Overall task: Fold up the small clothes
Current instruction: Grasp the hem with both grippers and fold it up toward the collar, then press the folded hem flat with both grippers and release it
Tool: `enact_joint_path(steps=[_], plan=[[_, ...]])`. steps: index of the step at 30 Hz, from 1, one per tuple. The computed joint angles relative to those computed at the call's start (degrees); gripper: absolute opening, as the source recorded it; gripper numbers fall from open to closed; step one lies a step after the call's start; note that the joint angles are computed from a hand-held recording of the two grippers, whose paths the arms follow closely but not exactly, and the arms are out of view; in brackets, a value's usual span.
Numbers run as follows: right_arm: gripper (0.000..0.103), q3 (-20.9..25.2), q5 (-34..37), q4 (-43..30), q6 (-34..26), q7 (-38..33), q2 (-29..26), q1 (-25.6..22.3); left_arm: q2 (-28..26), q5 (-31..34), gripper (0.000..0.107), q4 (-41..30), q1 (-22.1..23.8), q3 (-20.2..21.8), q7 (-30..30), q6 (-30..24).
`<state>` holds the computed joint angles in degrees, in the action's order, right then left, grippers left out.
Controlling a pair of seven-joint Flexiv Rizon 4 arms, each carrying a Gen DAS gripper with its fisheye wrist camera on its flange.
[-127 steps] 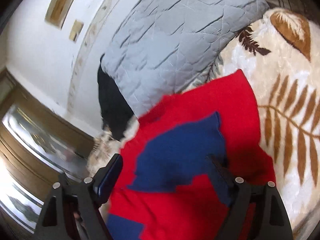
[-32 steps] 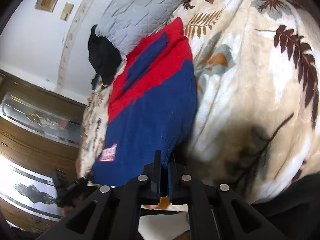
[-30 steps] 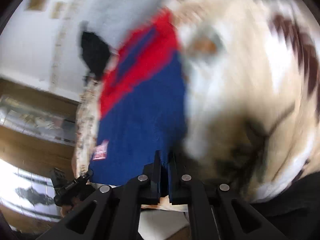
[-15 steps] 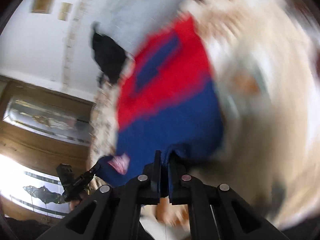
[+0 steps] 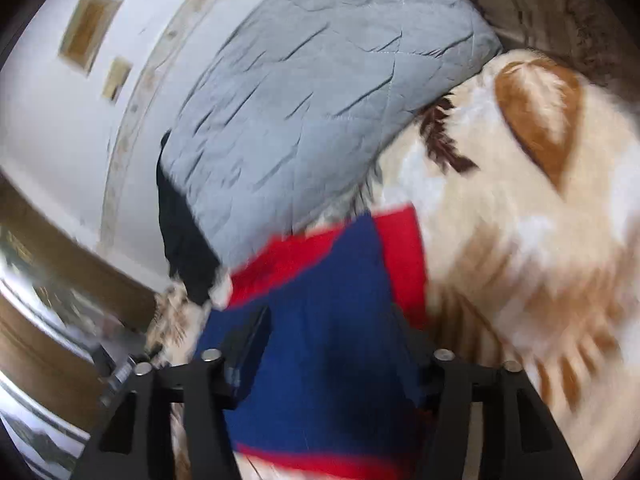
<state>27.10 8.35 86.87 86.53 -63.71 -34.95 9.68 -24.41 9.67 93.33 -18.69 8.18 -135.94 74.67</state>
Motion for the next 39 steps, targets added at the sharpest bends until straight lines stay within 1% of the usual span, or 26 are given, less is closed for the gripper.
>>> enact_joint_path(steps=[1, 3, 5, 7, 9, 10, 11, 12, 13, 14, 15, 16, 18, 21, 24, 26, 29, 30, 31, 32, 33, 34, 35, 36, 37, 39], plan=[[0.067, -0.2, 0.4, 2.8, 0.7, 0.0, 1.7, 0.1, 1.6, 0.3, 0.086, 2.5, -0.1, -0.6, 0.2, 0.6], [0.067, -3.2, -0.9, 6.2, 0.5, 2.0, 3.8, 2.1, 4.7, -2.4, 0.086, 8.0, 1.9, -4.6, 4.8, 2.2], [0.067, -0.9, -0.5, 6.8, -1.9, -0.1, 3.8, -0.1, 4.6, -2.7, 0.086, 8.7, 1.6, -5.3, 6.5, 2.6], [0.067, -0.9, -1.3, 3.6, -5.6, -2.1, 1.8, -0.7, 2.3, -4.8, 0.086, 6.8, 2.5, -7.4, 10.4, 0.3], [0.067, -4.6, -3.1, 0.0, -10.6, -1.2, -0.1, 1.8, 0.2, -6.1, 0.086, 4.1, 2.0, -7.4, 11.5, -4.0], [0.068, -4.8, -2.4, -1.8, -13.3, -0.8, -1.0, 2.0, -0.8, -7.6, 0.086, 3.3, 1.9, -7.8, 12.8, -5.7], [0.068, -3.5, -0.3, -4.5, -16.6, -2.9, -2.4, 1.4, -1.9, -5.5, 0.086, 1.0, 0.5, -6.3, 11.4, -7.7], [0.066, -4.1, -1.8, -5.4, -18.4, -3.0, -2.7, 2.1, -2.3, -2.9, 0.08, -0.5, -1.2, -4.4, 10.1, -8.8], [0.053, -5.9, -3.3, -5.7, -20.4, -2.4, -2.2, 3.6, -3.2, -1.3, 0.067, -3.1, -2.2, -3.3, 10.1, -12.0], [0.02, -5.8, -2.6, -7.5, -24.3, -3.7, -2.4, 3.9, -4.0, -1.8, 0.038, -4.7, -2.0, -3.6, 10.2, -14.8], [0.02, -6.6, -2.8, -9.1, -28.3, -3.2, -2.5, 4.8, -4.2, -3.5, 0.018, -5.2, -0.9, -4.8, 10.4, -15.5], [0.018, -8.3, -3.7, -10.0, -30.3, -2.7, -2.5, 6.2, -4.5, -5.9, 0.015, -6.0, 0.5, -6.4, 11.2, -16.8], [0.015, -9.9, -3.3, -13.8, -35.6, -2.0, -3.3, 7.5, -4.8, -6.3, 0.014, -8.7, 0.3, -6.0, 9.7, -20.2], [0.013, -10.7, -1.2, -14.6, -35.7, -2.5, -1.2, 7.9, -1.7, -3.7, 0.014, -8.7, -1.0, -5.4, 8.0, -19.8], [0.012, -10.4, 0.4, -12.9, -36.2, -4.9, 3.6, 7.5, 3.4, -0.9, 0.013, -5.4, -2.2, -5.5, 6.0, -18.2], [0.012, -10.5, 1.3, -10.7, -37.3, -6.4, 6.9, 7.3, 7.6, -0.9, 0.014, -0.3, -2.4, -6.5, 4.6, -16.6], [0.013, -9.1, 5.7, -4.3, -39.4, -10.2, 12.5, 6.0, 13.2, -1.9, 0.016, 10.4, -3.0, -8.8, 2.6, -14.8], [0.014, -8.7, 8.3, -1.4, -39.6, -10.8, 13.9, 5.5, 13.9, -2.4, 0.02, 13.1, -2.9, -9.5, 1.9, -14.7], [0.017, -8.1, 11.2, 2.3, -39.3, -12.0, 15.3, 4.9, 14.1, -2.7, 0.022, 14.9, -2.7, -10.2, 1.2, -16.7], [0.022, -8.0, 12.8, 4.8, -38.9, -13.6, 15.8, 4.8, 13.9, -2.9, 0.027, 17.7, -3.2, -9.6, 1.3, -15.4], [0.029, -8.5, 13.1, 8.8, -37.6, -14.1, 16.3, 5.4, 15.2, -1.1, 0.028, 20.8, -2.0, -10.4, -0.6, -10.5], [0.04, -8.8, 14.7, 11.9, -34.7, -14.6, 17.0, 5.6, 16.2, -1.5, 0.032, 22.0, -2.0, -10.0, -0.6, -9.2], [0.04, -7.3, 20.2, 14.2, -28.9, -18.2, 17.8, 4.1, 17.3, -0.6, 0.034, 21.4, -1.8, -9.8, -2.0, -11.6], [0.041, -6.9, 23.8, 15.4, -26.7, -18.9, 19.2, 3.1, 18.0, 1.6, 0.035, 20.6, -1.7, -9.7, -3.8, -12.4], [0.052, -7.5, 24.7, 16.3, -24.9, -18.3, 20.2, 3.3, 18.5, 4.8, 0.038, 19.4, -1.3, -9.4, -5.5, -12.0], [0.054, -8.9, 23.4, 17.6, -19.2, -17.3, 21.5, 4.7, 18.1, 8.3, 0.046, 16.8, -0.2, -9.8, -5.8, -11.8]])
